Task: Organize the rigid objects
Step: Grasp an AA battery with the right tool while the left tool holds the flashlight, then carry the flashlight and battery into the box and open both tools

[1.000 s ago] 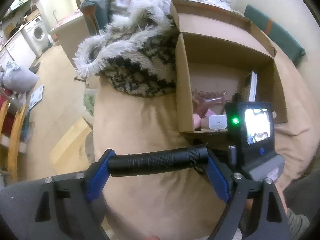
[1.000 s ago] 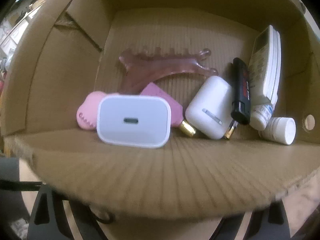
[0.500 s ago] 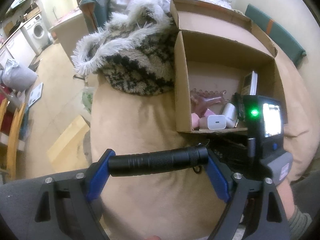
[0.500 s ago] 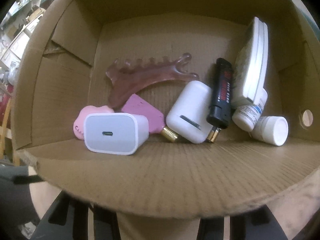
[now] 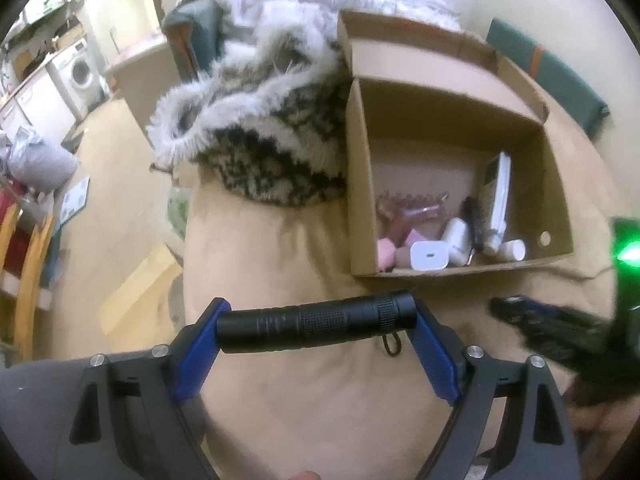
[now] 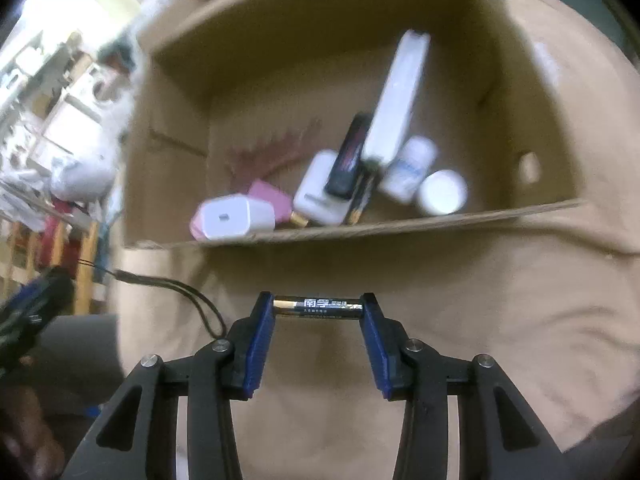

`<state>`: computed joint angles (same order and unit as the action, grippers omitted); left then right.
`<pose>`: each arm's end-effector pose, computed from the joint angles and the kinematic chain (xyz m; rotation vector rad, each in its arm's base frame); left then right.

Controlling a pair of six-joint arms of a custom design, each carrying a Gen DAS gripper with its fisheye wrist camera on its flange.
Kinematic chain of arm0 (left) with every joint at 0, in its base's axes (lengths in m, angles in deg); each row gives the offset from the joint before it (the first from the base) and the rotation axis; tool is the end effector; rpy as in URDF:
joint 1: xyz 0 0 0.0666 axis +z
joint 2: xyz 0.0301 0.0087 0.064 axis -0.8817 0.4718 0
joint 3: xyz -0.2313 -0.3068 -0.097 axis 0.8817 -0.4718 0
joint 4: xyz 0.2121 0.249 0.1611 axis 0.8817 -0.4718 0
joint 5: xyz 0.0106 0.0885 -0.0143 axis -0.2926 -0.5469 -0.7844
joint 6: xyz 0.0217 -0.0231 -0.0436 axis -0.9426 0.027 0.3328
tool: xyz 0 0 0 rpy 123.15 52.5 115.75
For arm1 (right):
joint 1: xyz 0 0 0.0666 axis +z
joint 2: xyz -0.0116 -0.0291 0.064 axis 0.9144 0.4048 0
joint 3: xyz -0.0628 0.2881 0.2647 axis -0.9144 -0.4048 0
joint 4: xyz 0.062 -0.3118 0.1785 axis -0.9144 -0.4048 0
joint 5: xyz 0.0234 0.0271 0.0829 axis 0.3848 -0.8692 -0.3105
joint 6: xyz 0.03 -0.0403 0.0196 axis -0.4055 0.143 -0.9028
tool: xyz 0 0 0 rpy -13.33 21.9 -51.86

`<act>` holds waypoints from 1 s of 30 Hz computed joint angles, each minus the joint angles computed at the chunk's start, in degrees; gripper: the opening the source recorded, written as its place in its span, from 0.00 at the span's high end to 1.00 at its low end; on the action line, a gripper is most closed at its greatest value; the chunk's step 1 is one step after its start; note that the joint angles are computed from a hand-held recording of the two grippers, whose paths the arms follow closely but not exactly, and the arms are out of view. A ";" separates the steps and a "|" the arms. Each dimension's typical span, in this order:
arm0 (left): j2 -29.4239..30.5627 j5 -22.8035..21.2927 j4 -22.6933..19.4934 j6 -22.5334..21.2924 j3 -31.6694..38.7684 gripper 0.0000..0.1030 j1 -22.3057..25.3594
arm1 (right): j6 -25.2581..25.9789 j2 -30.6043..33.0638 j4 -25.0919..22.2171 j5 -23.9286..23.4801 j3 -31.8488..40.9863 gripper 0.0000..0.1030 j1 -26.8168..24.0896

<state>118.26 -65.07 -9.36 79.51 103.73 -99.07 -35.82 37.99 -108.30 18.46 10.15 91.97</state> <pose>0.4141 -0.3092 0.4899 0.5113 2.5964 -0.1206 0.3263 0.1575 0.4311 0.5723 2.6986 0.3824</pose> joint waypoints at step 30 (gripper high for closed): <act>25.42 -0.92 -5.17 -0.05 37.76 0.16 -5.71 | 13.94 1.92 6.59 -5.27 5.35 0.56 -17.59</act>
